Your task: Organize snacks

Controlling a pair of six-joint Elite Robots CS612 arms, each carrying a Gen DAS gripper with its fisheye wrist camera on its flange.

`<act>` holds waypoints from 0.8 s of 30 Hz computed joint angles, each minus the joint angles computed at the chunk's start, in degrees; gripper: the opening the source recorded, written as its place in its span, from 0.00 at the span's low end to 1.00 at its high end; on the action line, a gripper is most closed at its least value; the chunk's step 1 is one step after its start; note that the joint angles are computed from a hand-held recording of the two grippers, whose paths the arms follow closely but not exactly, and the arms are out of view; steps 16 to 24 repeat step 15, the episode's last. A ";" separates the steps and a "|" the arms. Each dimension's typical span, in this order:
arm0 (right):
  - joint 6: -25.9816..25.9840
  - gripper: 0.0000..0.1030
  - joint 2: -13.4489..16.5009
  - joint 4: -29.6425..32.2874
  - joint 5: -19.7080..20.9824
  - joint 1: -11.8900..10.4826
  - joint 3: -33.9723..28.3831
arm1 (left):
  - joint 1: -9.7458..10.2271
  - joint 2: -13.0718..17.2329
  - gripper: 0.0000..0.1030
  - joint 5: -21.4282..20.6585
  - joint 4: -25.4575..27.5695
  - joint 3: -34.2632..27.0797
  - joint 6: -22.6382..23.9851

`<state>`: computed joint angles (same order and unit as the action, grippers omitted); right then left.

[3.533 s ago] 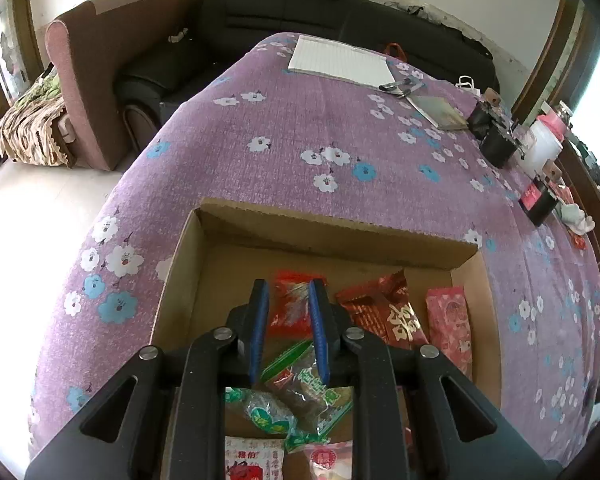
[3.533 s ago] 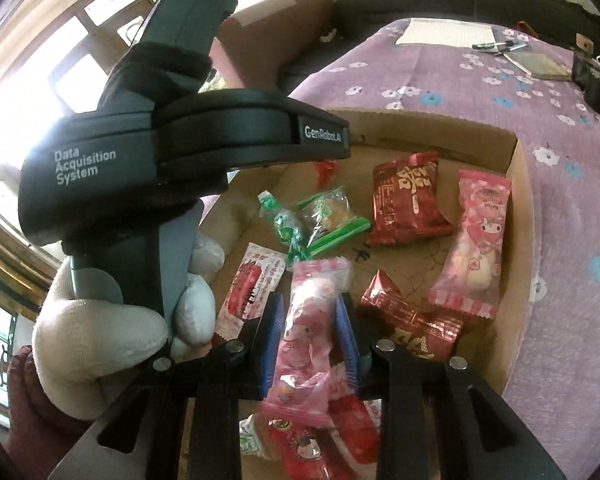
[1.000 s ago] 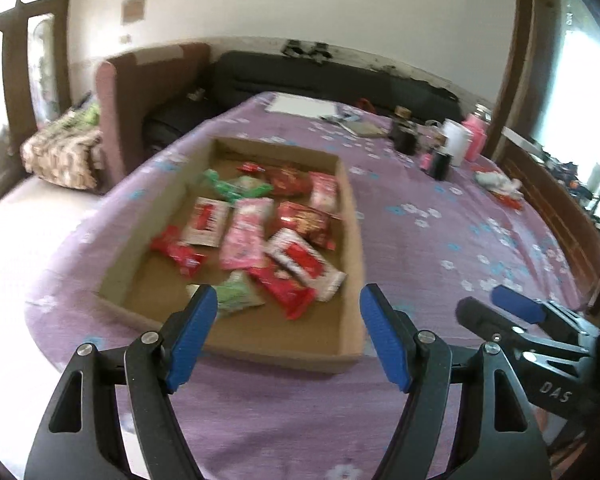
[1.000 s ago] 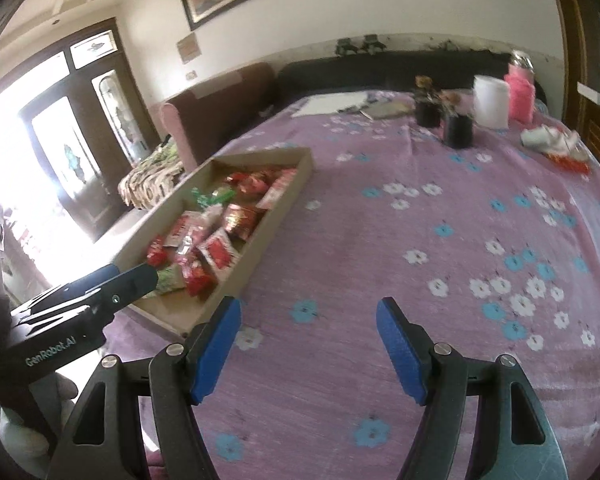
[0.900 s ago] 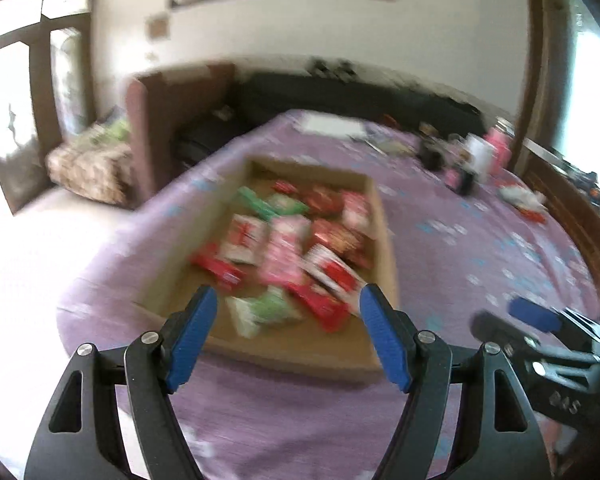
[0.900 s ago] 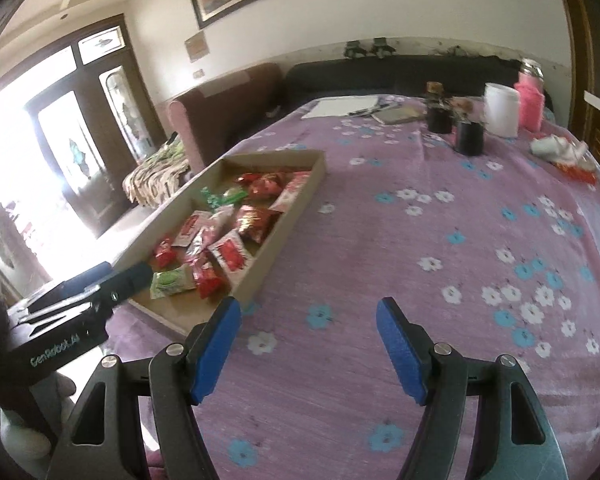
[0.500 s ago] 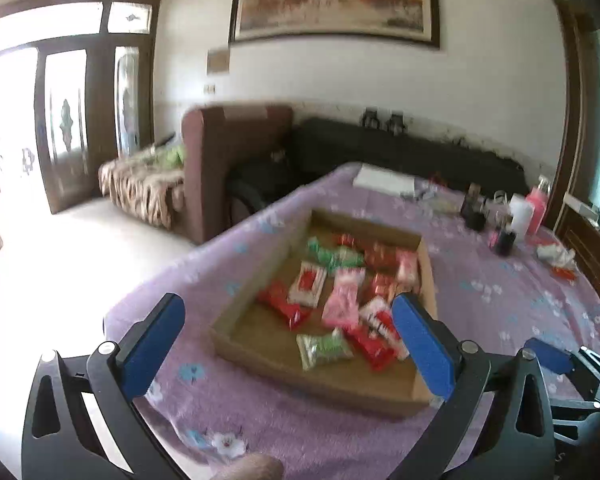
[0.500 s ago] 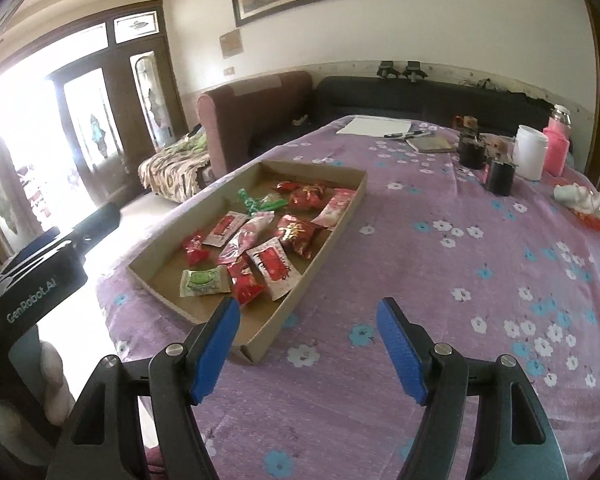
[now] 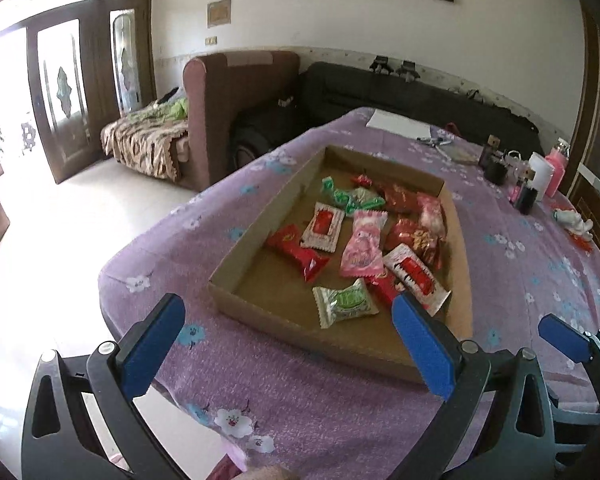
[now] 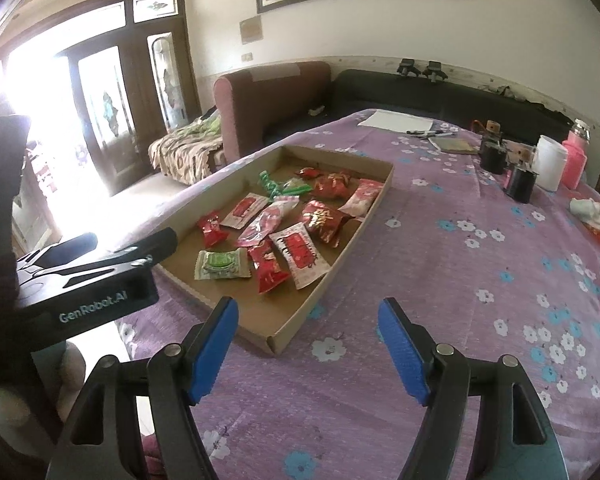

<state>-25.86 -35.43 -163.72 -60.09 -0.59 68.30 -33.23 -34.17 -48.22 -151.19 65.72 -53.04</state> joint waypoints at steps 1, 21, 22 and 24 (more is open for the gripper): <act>-0.15 0.72 0.02 0.11 0.04 0.04 -0.03 | 0.13 -0.04 1.00 -0.57 0.22 0.07 -0.54; -1.91 0.72 0.78 2.62 -0.20 0.71 -1.33 | 0.65 0.40 1.00 -0.99 4.47 -1.10 -2.02; -1.91 0.72 0.78 2.62 -0.20 0.71 -1.33 | 0.65 0.40 1.00 -0.99 4.47 -1.10 -2.02; -1.91 0.72 0.78 2.62 -0.20 0.71 -1.33 | 0.65 0.40 1.00 -0.99 4.47 -1.10 -2.02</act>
